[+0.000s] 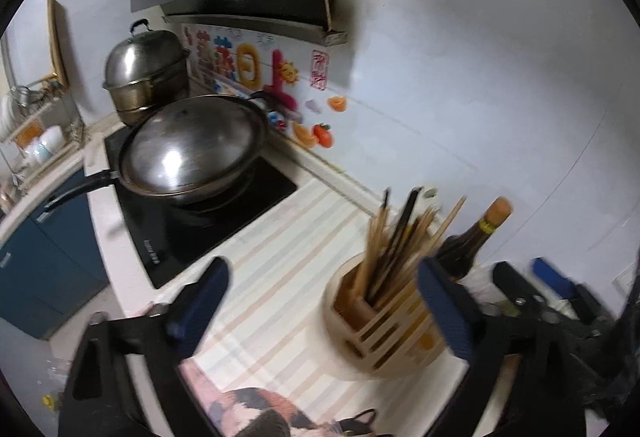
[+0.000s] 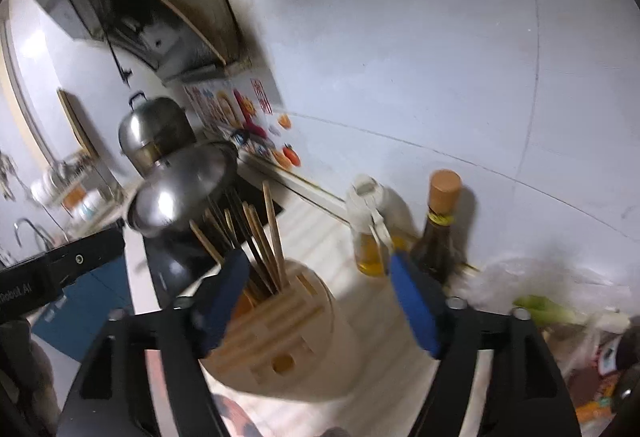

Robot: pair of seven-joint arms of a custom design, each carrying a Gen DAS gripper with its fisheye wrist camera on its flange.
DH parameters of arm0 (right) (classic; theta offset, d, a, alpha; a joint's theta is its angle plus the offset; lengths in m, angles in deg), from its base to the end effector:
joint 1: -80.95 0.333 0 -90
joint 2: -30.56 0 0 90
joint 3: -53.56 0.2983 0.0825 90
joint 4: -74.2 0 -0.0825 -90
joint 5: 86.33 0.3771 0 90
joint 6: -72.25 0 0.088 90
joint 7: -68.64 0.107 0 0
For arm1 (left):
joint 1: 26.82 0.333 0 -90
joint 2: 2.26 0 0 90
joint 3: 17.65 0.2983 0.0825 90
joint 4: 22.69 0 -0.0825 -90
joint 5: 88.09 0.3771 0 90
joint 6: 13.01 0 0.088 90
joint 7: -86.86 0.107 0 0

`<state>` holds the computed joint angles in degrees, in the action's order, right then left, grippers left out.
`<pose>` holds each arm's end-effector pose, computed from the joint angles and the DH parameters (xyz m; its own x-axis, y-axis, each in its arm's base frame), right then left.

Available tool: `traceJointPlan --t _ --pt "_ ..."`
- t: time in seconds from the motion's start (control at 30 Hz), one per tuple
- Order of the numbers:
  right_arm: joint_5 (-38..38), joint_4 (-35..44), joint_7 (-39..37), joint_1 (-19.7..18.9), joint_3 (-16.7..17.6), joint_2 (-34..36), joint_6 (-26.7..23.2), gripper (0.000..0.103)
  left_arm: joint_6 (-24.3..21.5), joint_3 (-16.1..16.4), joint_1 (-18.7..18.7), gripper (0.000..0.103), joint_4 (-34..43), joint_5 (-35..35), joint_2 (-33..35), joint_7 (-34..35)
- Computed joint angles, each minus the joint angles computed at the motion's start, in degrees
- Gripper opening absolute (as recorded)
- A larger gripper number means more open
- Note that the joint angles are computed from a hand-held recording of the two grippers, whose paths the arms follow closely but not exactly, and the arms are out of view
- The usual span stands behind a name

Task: Organize utensils

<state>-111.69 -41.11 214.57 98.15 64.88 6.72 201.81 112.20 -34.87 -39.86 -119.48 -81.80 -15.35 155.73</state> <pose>0.4107 0.2329 0.6810 -0.2269 -0.9612 -0.1569 -0.6529 0.2696 -0.7078 0.4390 -0.2786 0.7383 -0.2309 -0.9705 0.0693 -0.7351 0.1273 -0.6659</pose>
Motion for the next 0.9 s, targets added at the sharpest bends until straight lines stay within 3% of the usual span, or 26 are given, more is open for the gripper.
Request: traceJointPlan --t 0.07,0.2,0.6,0.9 --pt "-0.53 0.72 -0.4 0.09 0.98 0.3 -3.25 0.098 0.02 -1.04 0.53 0.103 -2.16 3.62 -1.2 -1.5" --pt "-1.54 1.77 -0.05 0.53 1.86 1.0 -7.62 0.103 -0.13 -2.01 1.01 0.103 -4.92 7.34 -2.27 -4.11" --pt "-4.0 2.7 1.98 2.28 3.35 -0.89 -15.12 0.103 0.9 -2.23 0.97 0.103 -10.09 7.56 -7.9 -5.34" --pt "-6.88 6.5 8.07 4.68 10.23 -4.65 -27.67 0.103 -0.43 -1.42 1.2 0.103 -16.99 2.25 -19.75 -1.04"
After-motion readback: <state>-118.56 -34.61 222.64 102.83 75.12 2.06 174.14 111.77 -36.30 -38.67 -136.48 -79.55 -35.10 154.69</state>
